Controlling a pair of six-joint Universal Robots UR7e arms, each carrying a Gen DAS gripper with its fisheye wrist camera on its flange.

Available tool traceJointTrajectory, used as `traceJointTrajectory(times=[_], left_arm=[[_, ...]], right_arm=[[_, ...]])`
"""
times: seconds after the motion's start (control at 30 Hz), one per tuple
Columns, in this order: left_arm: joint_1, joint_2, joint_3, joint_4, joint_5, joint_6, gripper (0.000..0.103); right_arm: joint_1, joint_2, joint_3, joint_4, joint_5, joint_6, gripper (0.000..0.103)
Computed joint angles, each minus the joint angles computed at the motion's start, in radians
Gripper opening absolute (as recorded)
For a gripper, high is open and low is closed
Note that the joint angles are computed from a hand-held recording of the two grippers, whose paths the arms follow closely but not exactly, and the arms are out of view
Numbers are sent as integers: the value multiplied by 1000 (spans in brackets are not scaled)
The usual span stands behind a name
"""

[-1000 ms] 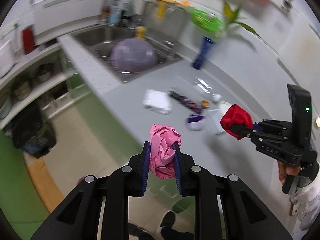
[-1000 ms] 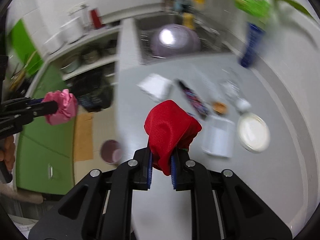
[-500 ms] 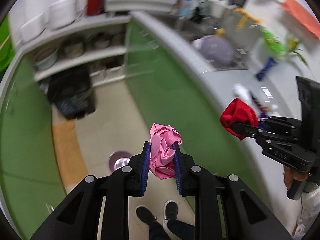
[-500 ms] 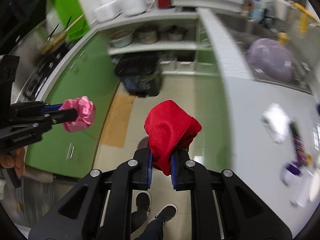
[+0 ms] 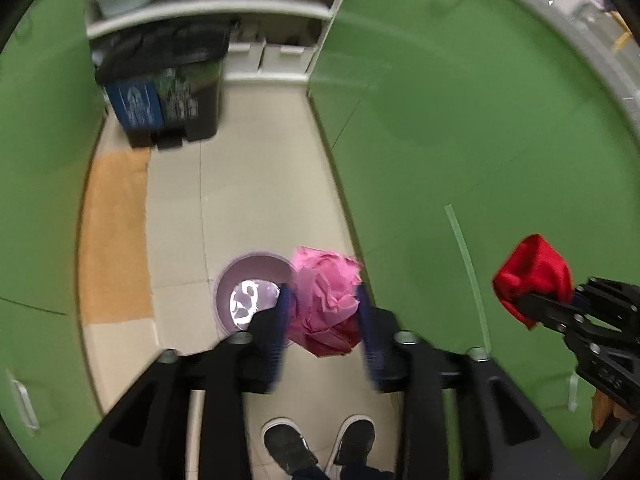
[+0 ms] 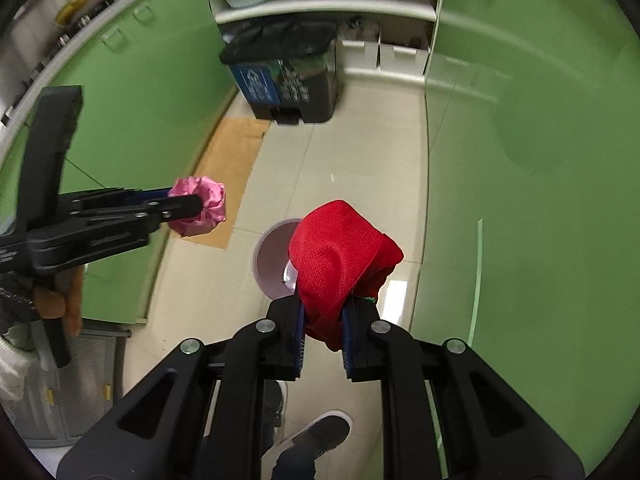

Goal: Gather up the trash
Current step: 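Carry both cloths over the pink wastebasket and open both tools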

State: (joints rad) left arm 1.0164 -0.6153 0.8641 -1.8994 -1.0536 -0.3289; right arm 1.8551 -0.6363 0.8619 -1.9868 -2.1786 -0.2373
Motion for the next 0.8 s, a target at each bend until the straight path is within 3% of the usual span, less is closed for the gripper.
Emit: traceJointTrajectory(times=[0.07,0.1,0.13,0.3,0.47,0.73,0.8], left_arm=[[28,20,12,-30,-4,7,54],[39,30,20,-48,3,10,80],[51,36,32,-81,4,16,97],[87,49,47,-141,-11,17,98],[104,8,80,-186,-19,-12,98],[115,-70,133,-275,1,-23,98],[119,-86,152,-307,3,-18,98]], right_arm=[[-21,18,19,-45,-1,-27,14],[-29,21,28,-61,0,-40,14],[-42,33,34,-82,-2,-59,14],[-70,78,20,-108,16,-86,14],[-76,141,-42,-61,51,-96,14],[-73,309,-252,43,102,-127,15],[-70,351,-301,39,94,-140,24]])
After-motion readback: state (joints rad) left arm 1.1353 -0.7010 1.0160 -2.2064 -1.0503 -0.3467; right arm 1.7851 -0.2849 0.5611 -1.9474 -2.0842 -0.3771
